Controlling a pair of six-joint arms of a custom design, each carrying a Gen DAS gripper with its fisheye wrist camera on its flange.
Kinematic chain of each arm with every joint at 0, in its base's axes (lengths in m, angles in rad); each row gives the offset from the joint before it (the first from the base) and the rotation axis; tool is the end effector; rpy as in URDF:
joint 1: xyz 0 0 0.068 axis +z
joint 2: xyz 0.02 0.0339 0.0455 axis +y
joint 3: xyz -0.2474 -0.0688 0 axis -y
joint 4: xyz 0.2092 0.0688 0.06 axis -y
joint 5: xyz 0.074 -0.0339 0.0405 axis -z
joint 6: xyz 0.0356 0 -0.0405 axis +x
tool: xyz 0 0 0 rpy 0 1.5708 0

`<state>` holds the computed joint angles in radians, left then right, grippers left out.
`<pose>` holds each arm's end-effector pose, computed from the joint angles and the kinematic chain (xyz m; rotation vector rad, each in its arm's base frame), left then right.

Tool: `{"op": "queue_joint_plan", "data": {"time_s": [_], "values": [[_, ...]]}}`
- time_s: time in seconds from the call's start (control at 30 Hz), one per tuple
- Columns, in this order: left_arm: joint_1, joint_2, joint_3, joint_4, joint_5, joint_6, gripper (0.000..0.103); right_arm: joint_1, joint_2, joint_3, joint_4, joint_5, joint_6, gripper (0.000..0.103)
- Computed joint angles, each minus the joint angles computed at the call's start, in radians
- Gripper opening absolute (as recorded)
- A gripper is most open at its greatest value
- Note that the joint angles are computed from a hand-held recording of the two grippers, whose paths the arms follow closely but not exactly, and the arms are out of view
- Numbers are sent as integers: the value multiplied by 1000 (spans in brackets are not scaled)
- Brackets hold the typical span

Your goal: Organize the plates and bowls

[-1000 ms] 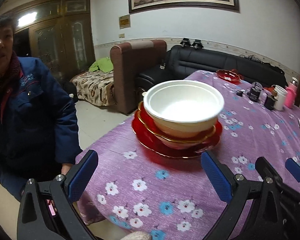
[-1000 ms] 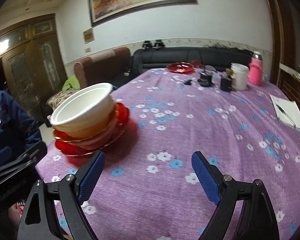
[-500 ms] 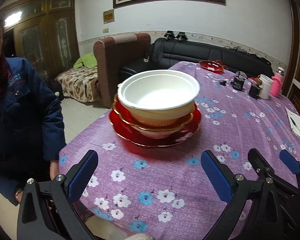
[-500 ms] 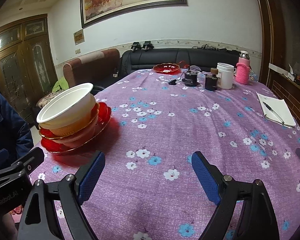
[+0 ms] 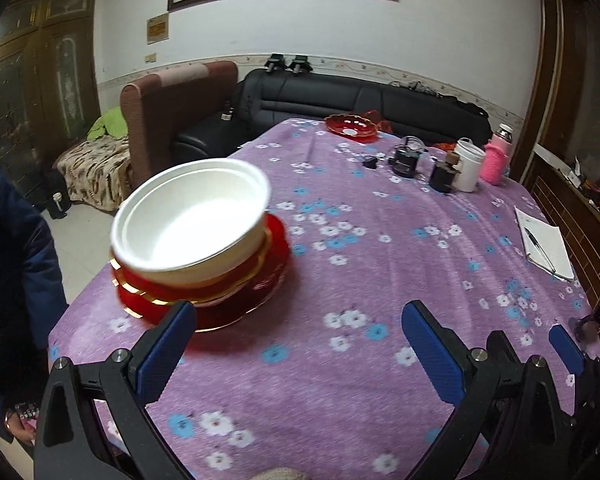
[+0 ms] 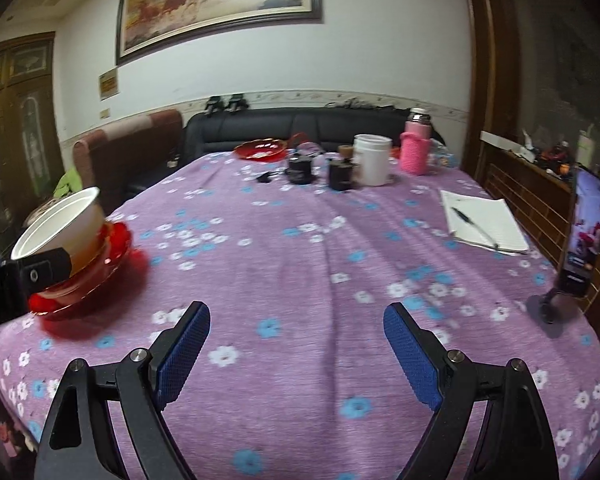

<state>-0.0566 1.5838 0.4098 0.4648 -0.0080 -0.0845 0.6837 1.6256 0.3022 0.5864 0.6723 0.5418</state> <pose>0.2422 -0.0134 0.1197 -0.0360 2.2805 -0.0648 0.1833 0.1208 0.1039 0.1753 2.1179 -0.0654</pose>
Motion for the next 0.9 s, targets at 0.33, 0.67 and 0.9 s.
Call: {"op": "queue_joint_plan", "data": {"time_s": [0.33,0.67,0.9], "values": [[-132,32,85,-63,-130,-58,103,-36,0,-39,111,-51,-122,92],[-173,53,110,-74,-190,-78,103,-89,71,-59,222,-127,-156,92],[-92,23,95,-55,-196,-89,103,-65,90,-25,213,-136,-173,93]]}}
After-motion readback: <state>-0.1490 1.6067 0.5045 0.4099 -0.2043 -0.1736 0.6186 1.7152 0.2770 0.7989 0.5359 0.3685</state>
